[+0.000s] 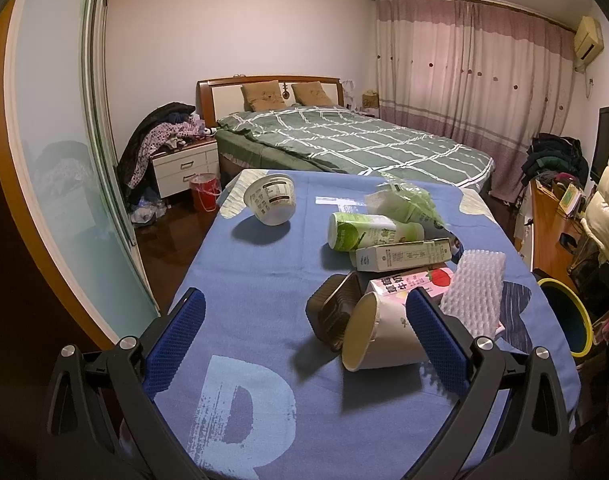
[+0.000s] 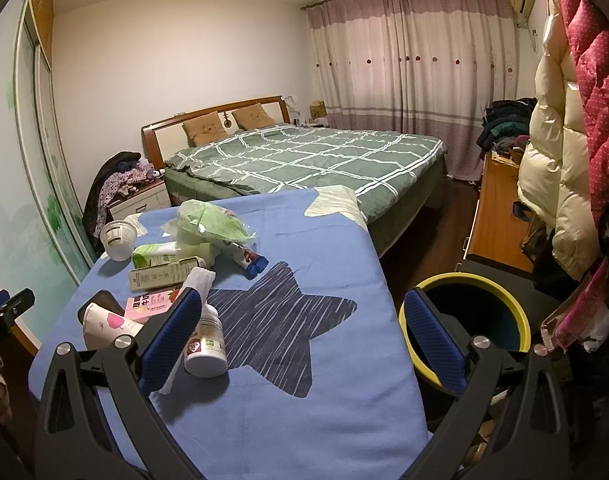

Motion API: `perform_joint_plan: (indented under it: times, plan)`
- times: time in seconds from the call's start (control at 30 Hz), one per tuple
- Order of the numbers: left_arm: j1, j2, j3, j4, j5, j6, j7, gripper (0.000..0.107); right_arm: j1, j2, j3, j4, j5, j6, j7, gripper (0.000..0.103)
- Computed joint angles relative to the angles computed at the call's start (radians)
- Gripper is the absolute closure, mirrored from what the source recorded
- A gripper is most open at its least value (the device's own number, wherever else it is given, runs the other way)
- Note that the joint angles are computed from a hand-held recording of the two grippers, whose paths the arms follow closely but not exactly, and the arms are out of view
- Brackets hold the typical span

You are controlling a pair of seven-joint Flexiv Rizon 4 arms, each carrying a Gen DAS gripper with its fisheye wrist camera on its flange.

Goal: Collect trash

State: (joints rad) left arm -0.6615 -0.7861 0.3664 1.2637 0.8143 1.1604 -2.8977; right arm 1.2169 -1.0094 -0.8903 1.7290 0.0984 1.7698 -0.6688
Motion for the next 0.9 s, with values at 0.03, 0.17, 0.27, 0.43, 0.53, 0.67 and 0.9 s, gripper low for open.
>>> perform_joint_plan:
  times: [0.03,0.17,0.27,0.43,0.53,0.67,0.9]
  plan:
    - [0.0,-0.001,-0.001,-0.001,-0.001,-0.002,0.0,0.008,-0.001,-0.001,0.001,-0.002,0.0,-0.001,0.001,0.006]
    - [-0.006,-0.004,-0.004,-0.008,-0.002,-0.013,-0.001,0.008,-0.001,-0.002,-0.001,-0.003,0.0,-0.001,0.002,0.006]
    - [0.007,-0.001,-0.005,0.002,0.001,0.005,0.001,0.008,0.0,-0.002,-0.001,-0.002,0.0,-0.001,0.002,0.006]
    - [0.005,-0.004,-0.002,0.001,-0.002,0.006,0.002,0.008,-0.001,-0.002,-0.001,-0.004,0.0,-0.001,0.002,0.006]
    - [0.008,-0.004,-0.002,0.002,-0.005,0.011,0.004,0.008,-0.001,-0.003,-0.001,-0.004,0.001,0.0,0.002,0.006]
    - [0.007,-0.006,0.0,0.002,-0.008,0.011,0.005,0.008,0.0,-0.002,-0.001,-0.002,0.0,0.0,0.003,0.006]
    - [0.008,-0.011,0.002,0.001,-0.017,0.015,0.01,0.008,-0.007,-0.003,0.005,-0.013,-0.006,-0.007,0.004,0.006]
